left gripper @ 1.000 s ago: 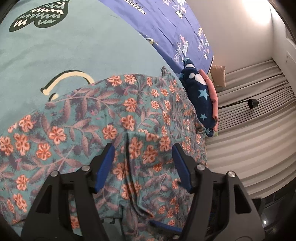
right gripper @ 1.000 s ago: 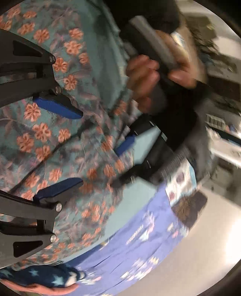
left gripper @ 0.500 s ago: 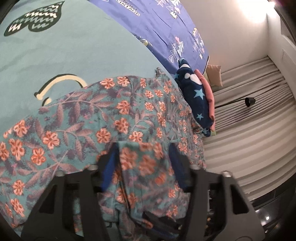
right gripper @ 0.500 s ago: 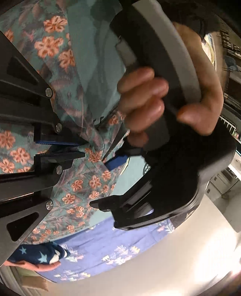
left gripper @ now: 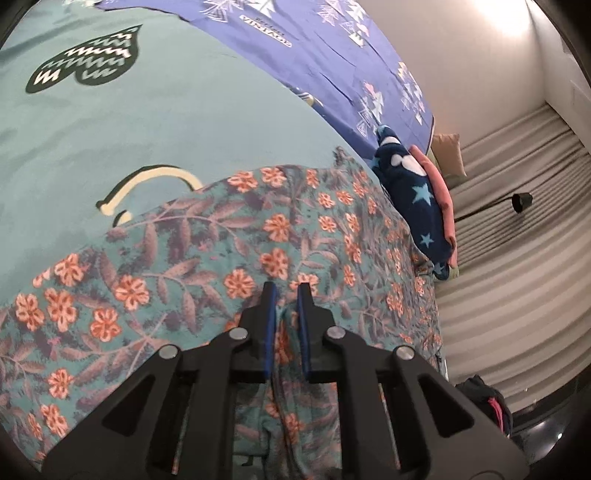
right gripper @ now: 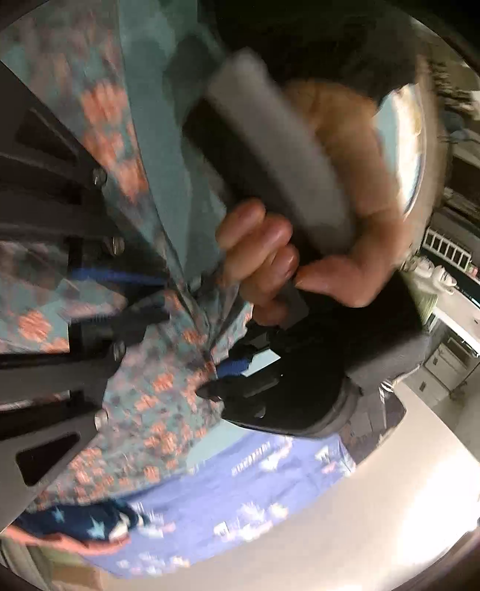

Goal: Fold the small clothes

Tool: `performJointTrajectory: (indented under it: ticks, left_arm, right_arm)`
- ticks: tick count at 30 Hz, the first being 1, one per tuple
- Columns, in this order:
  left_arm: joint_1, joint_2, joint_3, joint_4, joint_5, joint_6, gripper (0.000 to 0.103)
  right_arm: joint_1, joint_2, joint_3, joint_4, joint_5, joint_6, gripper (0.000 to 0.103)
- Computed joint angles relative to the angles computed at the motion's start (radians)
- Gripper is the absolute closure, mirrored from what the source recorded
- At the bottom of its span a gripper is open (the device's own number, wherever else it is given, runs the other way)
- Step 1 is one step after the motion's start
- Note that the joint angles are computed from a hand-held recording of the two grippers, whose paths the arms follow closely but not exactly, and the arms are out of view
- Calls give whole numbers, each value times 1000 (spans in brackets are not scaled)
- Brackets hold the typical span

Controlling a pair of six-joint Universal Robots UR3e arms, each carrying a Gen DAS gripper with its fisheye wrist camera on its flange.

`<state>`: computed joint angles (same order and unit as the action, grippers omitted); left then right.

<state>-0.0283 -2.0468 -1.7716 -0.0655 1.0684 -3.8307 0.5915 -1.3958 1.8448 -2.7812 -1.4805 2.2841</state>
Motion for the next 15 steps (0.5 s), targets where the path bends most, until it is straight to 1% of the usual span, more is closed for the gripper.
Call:
performJointTrajectory:
  ticks: [1,2,3,5,6,7,9,10,11,12,13,14,15]
  left_arm:
    - [-3,4,-2,-8,11,1,90]
    - [-7,7,-6,-9,19,4,90]
    - [-9,14,-11,-11,25,10,90]
    - [-18,23,-8,-25,46,26,90]
    - [-21,23,-1,-36,52,30,90]
    - [-23,22,10,-54,56,29,90]
    - [-30,16,29,-77,67,33,90]
    - [-36,13,40,-85,77,34,90]
    - [-39,11,43,-86,81,27,90]
    - [-38,11,41,-82,80,15,89]
    - [-41,9,44,-83,84,1,88]
    - [-42,14,42,-90,93,-6,87]
    - [-40,29,31,-103,105,-1,84]
  right_arm:
    - [-41,-46,0,78,68,-7,55]
    - [-117,-116,-1,188,171,-5,48]
    - [-184,-162,0,244,242,11,48]
    - [-365,-242,-7,339,373,64,48]
    - [-442,-254,-12,338,391,101,48]
    - [-478,-245,-23,331,386,117,49]
    - [-536,-180,-88,349,345,166,59]
    - [-560,-124,-155,412,347,186,65]
    - [-577,-70,-220,502,351,207,68]
    - [-577,-35,-250,549,332,224,69]
    - [-579,-26,-237,557,322,235,69]
    - [-595,-58,-183,528,339,221,69]
    - [-603,-79,-152,503,343,222,69]
